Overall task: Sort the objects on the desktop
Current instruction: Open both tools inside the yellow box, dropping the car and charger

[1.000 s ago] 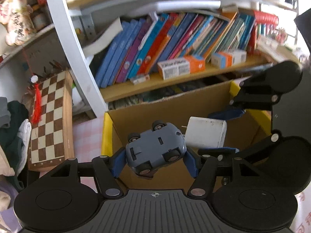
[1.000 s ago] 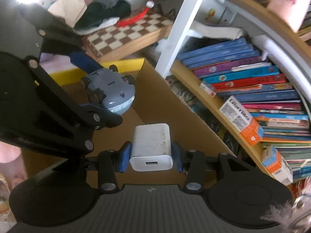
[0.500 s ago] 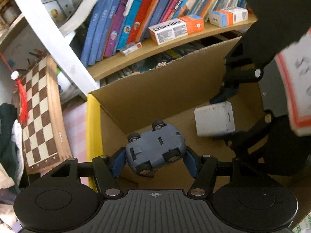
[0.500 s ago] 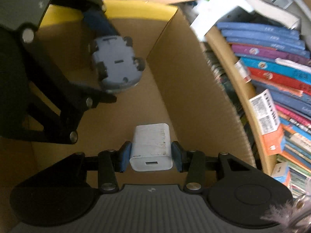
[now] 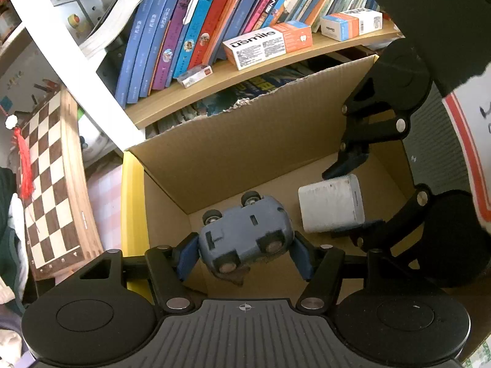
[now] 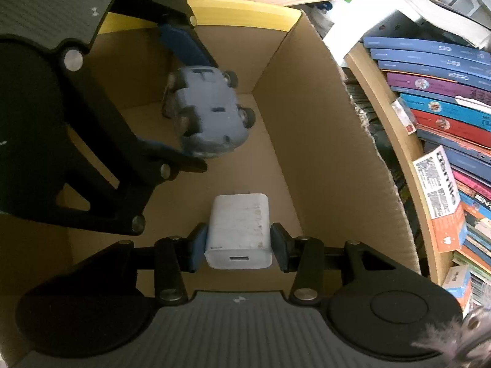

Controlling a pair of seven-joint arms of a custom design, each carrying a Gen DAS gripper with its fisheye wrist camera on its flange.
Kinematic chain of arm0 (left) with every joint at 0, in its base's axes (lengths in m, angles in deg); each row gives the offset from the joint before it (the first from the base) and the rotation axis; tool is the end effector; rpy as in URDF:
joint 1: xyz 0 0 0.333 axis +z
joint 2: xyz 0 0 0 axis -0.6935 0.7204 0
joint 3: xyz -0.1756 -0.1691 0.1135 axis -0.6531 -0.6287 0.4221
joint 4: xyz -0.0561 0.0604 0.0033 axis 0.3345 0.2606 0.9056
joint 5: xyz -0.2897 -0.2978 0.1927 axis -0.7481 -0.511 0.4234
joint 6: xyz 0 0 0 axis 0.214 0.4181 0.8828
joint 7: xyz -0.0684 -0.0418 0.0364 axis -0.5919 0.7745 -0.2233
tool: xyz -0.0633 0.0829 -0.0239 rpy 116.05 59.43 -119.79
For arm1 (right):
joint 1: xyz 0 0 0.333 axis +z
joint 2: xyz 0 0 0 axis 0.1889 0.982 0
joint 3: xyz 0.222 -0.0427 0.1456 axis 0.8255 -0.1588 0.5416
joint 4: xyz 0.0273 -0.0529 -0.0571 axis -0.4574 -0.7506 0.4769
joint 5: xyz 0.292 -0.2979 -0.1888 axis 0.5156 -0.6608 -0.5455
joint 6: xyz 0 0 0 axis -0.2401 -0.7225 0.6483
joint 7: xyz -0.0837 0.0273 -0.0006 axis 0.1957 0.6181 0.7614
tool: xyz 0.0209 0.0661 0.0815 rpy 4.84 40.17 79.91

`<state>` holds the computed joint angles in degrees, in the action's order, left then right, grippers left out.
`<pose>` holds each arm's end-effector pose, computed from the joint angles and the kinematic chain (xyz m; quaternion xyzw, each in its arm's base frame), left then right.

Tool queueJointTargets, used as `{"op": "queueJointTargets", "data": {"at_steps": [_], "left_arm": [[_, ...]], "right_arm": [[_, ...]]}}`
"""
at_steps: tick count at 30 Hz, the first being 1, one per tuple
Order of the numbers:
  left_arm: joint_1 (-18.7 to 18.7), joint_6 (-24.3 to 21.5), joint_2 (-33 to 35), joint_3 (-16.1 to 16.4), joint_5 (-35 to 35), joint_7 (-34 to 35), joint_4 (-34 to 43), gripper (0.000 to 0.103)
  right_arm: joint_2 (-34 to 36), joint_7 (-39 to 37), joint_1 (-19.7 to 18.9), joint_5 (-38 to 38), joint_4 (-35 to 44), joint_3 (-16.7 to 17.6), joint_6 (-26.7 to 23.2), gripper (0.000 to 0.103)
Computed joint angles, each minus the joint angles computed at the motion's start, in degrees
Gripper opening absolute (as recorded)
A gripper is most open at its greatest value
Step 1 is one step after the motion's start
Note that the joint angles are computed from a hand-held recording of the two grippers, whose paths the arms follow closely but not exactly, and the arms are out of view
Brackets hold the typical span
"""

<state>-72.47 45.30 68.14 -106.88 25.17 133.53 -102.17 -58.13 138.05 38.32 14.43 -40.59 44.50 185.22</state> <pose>0.4525 -0.4821 0.4217 -0.5131 0.8046 -0.1601 0.2524 0.5120 0.3914 0.4204 -0.9660 0.1356 -0.1618 0.1496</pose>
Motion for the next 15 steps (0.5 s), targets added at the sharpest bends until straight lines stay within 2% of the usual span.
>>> {"op": "queueJointTargets", "data": {"at_steps": [2, 5, 10, 15], "left_arm": [[-0.01, 0.14, 0.00, 0.03, 0.04, -0.50, 0.03, 0.070], [-0.26, -0.22, -0.40, -0.07, 1.62, -2.23, -0.22, 0.078], [-0.42, 0.10, -1.43, -0.33, 3.69, -3.69, -0.80, 0.079], [-0.20, 2.28, -3.35, -0.62, 6.23, -6.76, -1.96, 0.079]], "right_arm": [[-0.23, -0.92, 0.02, 1.19, -0.12, -0.04, -0.06, 0.046], [-1.44, -2.94, 0.00, 4.30, -1.35, -0.15, 1.01, 0.059], [-3.25, -2.53, -0.23, 5.95, -3.36, -0.17, 3.27, 0.065], [-5.02, -0.29, -0.71, 6.67, -5.02, -0.27, 6.19, 0.071]]}}
